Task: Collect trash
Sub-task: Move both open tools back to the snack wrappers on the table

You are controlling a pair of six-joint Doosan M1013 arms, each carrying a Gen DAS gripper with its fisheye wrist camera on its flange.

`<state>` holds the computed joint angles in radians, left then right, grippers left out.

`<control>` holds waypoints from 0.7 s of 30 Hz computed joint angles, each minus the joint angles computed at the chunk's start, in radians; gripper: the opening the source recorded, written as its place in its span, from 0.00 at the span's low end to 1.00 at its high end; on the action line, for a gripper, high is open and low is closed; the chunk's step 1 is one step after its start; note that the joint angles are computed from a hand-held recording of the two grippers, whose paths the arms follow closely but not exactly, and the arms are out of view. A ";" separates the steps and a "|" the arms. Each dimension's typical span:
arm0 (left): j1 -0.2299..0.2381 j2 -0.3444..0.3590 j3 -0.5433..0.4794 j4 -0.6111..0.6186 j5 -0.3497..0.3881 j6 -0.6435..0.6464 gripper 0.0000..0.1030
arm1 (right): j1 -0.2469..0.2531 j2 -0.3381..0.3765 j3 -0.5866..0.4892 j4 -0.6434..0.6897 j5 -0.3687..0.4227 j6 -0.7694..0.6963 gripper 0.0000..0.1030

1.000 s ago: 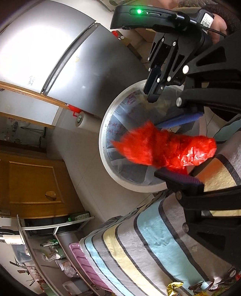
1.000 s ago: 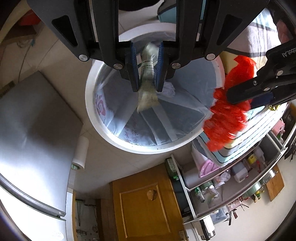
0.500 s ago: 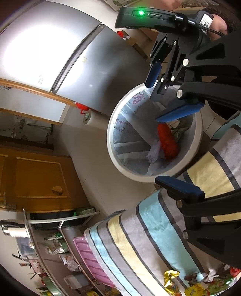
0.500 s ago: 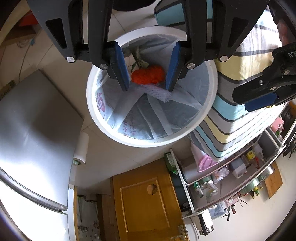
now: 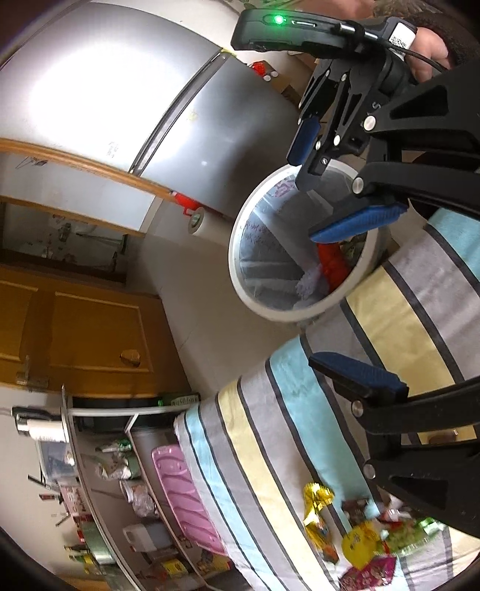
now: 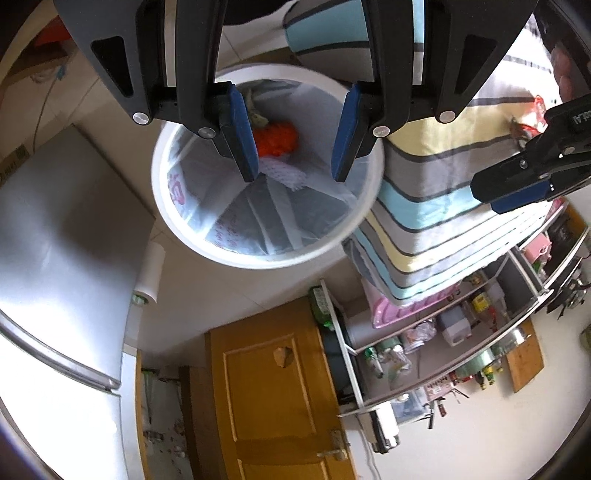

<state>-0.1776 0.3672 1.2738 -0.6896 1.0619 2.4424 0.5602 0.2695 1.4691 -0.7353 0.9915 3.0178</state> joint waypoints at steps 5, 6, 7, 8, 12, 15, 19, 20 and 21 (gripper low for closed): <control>0.034 -0.020 0.024 -0.006 -0.049 0.020 0.63 | 0.019 0.020 -0.036 -0.012 -0.025 -0.036 0.41; 0.043 -0.022 0.026 -0.007 -0.056 0.017 0.63 | 0.022 0.024 -0.043 -0.013 -0.031 -0.044 0.42; 0.053 -0.023 0.026 -0.014 -0.057 0.016 0.64 | 0.026 0.031 -0.053 -0.013 -0.040 -0.055 0.42; 0.063 -0.023 0.026 -0.017 -0.060 0.011 0.65 | 0.029 0.036 -0.061 -0.013 -0.051 -0.062 0.42; 0.096 -0.030 0.033 -0.005 -0.099 0.000 0.66 | 0.040 0.062 -0.096 0.003 -0.094 -0.112 0.46; 0.125 -0.030 0.031 -0.003 -0.111 -0.021 0.66 | 0.046 0.085 -0.126 0.031 -0.121 -0.163 0.47; 0.164 -0.036 0.042 -0.021 -0.138 -0.023 0.69 | 0.051 0.112 -0.158 0.070 -0.155 -0.220 0.47; 0.174 -0.035 0.041 -0.021 -0.141 -0.030 0.69 | 0.051 0.120 -0.168 0.090 -0.171 -0.242 0.47; 0.182 -0.033 0.039 -0.019 -0.142 -0.037 0.69 | 0.052 0.126 -0.175 0.102 -0.177 -0.257 0.48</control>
<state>0.0043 0.3342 1.3133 -0.7083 0.9198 2.4055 0.6119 0.3959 1.2939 -0.6335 0.8142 2.7604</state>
